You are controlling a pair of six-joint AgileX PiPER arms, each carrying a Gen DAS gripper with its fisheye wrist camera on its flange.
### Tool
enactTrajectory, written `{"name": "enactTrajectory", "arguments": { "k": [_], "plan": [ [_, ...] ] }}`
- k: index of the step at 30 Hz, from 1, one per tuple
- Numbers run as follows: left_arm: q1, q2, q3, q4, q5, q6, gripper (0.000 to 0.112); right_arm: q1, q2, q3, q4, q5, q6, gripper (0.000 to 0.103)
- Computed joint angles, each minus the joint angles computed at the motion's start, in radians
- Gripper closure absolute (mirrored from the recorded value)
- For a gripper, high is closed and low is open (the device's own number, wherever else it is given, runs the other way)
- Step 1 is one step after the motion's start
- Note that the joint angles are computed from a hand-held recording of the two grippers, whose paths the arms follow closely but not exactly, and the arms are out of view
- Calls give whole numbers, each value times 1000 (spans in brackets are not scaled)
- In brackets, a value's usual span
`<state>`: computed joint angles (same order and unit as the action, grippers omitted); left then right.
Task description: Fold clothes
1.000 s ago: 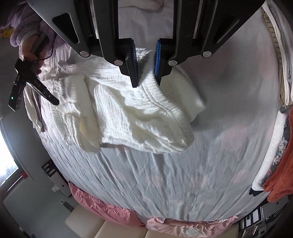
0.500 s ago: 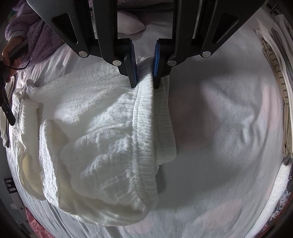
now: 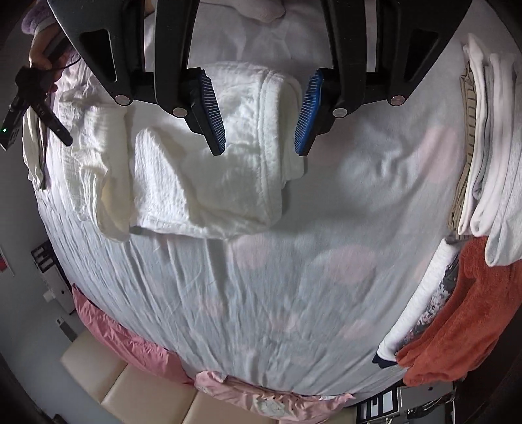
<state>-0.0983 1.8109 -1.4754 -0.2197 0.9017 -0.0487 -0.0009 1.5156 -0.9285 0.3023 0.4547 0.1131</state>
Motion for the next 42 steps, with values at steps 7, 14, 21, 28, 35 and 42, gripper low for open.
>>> {"name": "enactTrajectory", "arguments": {
  "k": [7, 14, 21, 28, 35, 42],
  "plan": [
    [-24, 125, -108, 60, -55, -93, 66, 84, 85, -83, -425, 117, 341, 46],
    [72, 221, -133, -87, -7, -34, 66, 233, 225, -235, -767, 157, 359, 48],
    [101, 230, -130, -175, -14, 28, 66, 153, 291, -311, -504, 112, 21, 81],
    [134, 205, -102, -270, -22, 89, 66, 53, 237, -415, -61, 269, -283, 93],
    [169, 166, -50, -364, -30, 161, 66, 80, 278, -695, 182, 544, -228, 93],
    [213, 151, -11, -452, -23, 205, 66, 228, 439, -981, 246, 650, -89, 94]
  ]
}}
